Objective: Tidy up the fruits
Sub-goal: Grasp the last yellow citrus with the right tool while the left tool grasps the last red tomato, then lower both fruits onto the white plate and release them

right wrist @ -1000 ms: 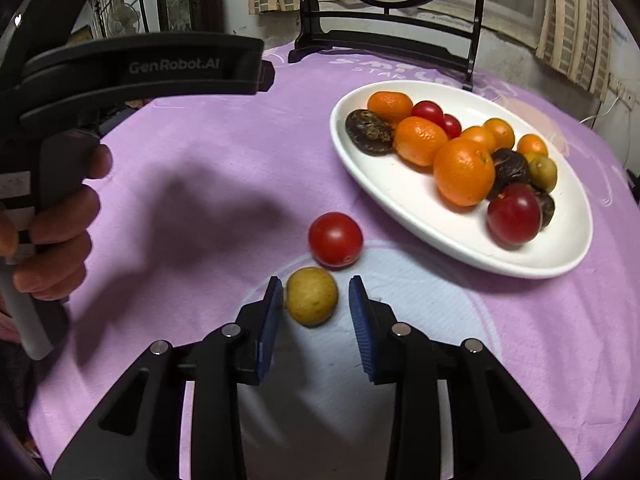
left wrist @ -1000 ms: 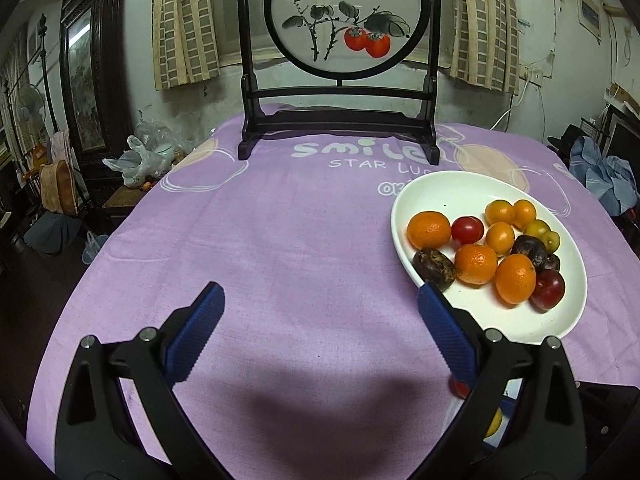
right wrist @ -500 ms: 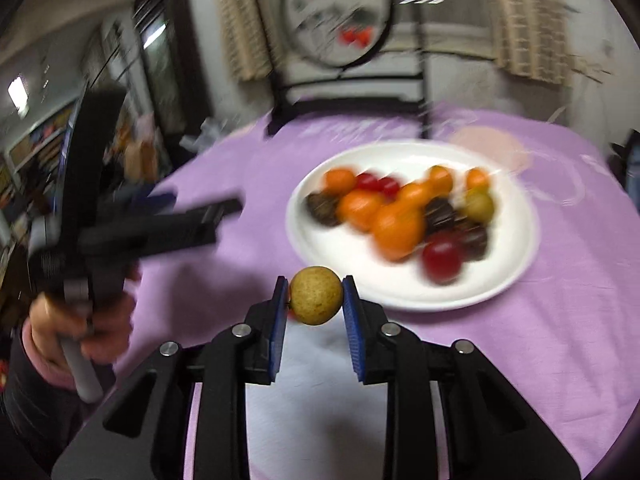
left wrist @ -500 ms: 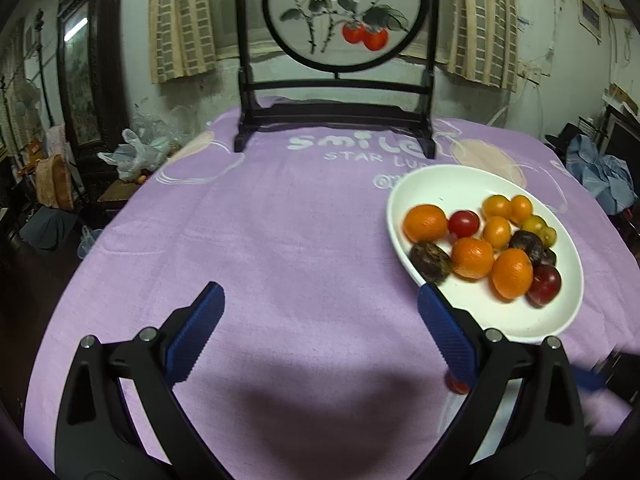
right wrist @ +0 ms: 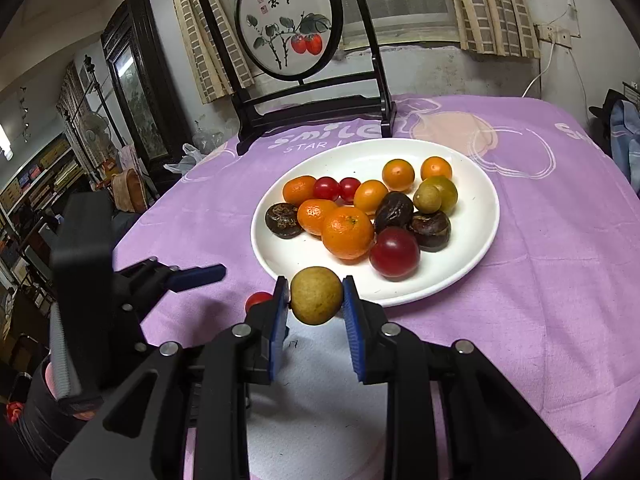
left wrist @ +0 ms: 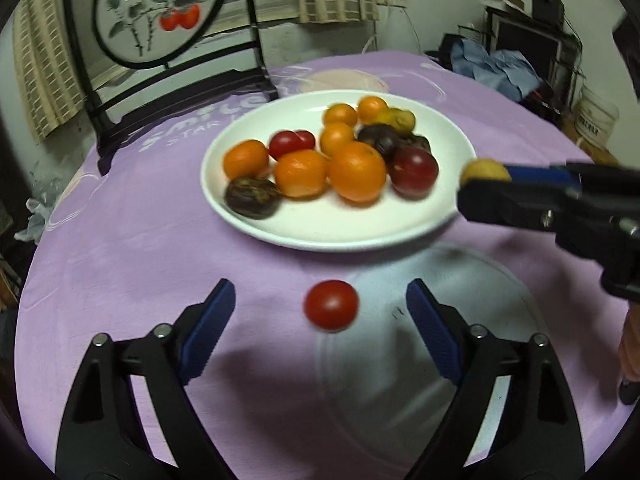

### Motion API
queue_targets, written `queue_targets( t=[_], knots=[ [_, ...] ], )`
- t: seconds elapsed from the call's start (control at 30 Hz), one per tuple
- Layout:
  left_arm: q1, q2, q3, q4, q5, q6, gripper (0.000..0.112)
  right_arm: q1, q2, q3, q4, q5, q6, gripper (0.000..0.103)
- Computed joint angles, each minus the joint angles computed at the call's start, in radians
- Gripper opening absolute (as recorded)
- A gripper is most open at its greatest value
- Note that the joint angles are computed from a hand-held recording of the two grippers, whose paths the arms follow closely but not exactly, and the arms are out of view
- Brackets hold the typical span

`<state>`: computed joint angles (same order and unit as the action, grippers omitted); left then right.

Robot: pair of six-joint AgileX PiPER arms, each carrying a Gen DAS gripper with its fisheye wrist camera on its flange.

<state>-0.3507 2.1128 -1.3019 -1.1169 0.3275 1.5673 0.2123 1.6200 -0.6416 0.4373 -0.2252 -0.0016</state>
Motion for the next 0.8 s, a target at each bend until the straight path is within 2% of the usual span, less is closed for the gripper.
queue_targets(
  t=[0.03,0.13,0.2,0.27,0.37,0.4,0.47,0.57,0.7,0.8],
  knots=[
    [-0.006,0.007,-0.007,0.023,-0.004,-0.023,0.084,0.001,-0.002,0.0,0.006,0.002,-0.005,0.028],
    [-0.012,0.033,-0.041,0.143,0.012,-0.147,0.071,0.0,0.0,-0.003,0.026,0.006,-0.026,0.028],
    [-0.012,0.053,-0.067,0.206,0.024,-0.209,0.058,-0.003,0.004,-0.005,0.025,0.009,-0.025,0.028],
    [-0.013,0.065,-0.081,0.251,0.034,-0.249,0.05,-0.005,0.004,-0.005,0.026,0.011,-0.025,0.028],
    [-0.01,0.066,-0.081,0.227,0.055,-0.216,0.039,-0.007,0.0,-0.002,0.032,0.009,-0.031,0.028],
    [-0.014,0.061,-0.07,0.219,0.037,-0.205,0.035,-0.009,-0.001,0.0,0.024,0.008,-0.023,0.028],
    [-0.012,0.057,-0.065,0.223,0.037,-0.214,0.032,-0.015,-0.006,0.007,-0.007,0.005,0.008,0.028],
    [0.012,0.05,-0.077,0.235,0.11,-0.257,0.032,-0.025,-0.022,0.024,-0.055,-0.025,0.056,0.028],
    [0.049,-0.026,-0.027,0.038,0.149,-0.107,0.032,-0.053,-0.021,-0.006,0.017,-0.074,-0.03,0.028],
    [0.045,-0.055,-0.055,-0.071,0.14,-0.072,0.032,-0.124,0.028,-0.084,-0.089,-0.06,0.066,0.028]
  ],
)
